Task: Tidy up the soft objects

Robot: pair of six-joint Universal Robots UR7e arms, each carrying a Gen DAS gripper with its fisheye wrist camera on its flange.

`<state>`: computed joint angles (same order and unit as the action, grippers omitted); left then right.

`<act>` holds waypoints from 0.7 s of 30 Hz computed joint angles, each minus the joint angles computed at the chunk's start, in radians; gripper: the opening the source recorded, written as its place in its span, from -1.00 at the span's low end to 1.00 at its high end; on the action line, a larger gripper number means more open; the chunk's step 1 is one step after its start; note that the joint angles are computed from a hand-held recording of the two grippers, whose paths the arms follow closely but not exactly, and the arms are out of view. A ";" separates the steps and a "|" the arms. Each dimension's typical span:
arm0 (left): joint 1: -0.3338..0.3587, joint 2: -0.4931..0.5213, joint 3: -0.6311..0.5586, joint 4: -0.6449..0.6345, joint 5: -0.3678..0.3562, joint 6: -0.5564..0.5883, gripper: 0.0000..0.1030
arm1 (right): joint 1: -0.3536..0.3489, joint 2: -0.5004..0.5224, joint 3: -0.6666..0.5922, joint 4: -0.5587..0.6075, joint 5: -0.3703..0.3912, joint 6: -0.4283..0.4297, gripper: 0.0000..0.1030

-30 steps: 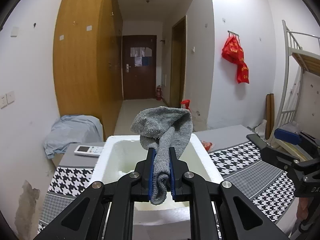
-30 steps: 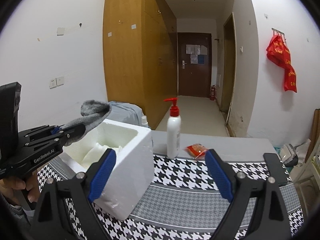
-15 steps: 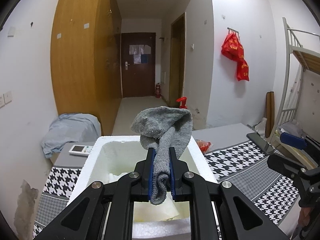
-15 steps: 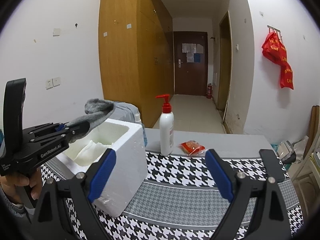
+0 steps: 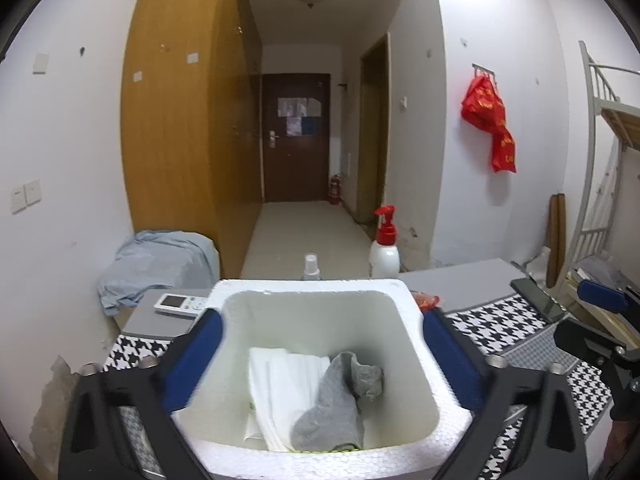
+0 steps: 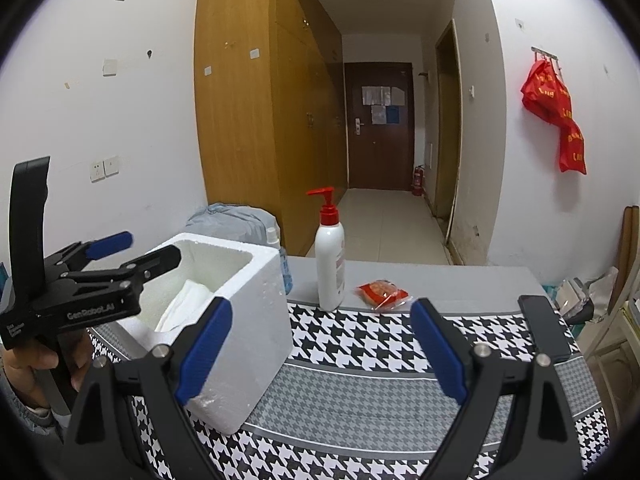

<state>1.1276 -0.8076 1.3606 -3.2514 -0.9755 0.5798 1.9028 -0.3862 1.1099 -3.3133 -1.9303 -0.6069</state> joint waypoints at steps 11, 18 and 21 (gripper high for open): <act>-0.013 -0.019 0.029 -0.015 0.030 -0.019 0.98 | 0.004 -0.013 0.023 -0.013 0.003 0.001 0.81; -0.028 -0.047 0.079 -0.052 0.040 -0.015 0.98 | 0.010 -0.034 0.064 -0.047 0.014 -0.005 0.81; -0.039 -0.060 0.108 -0.083 0.047 -0.005 0.98 | 0.014 -0.046 0.087 -0.066 0.022 -0.011 0.81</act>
<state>1.0889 -0.8679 1.4689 -3.3346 -0.9281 0.5748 1.9172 -0.4324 1.1969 -3.3790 -1.9082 -0.6182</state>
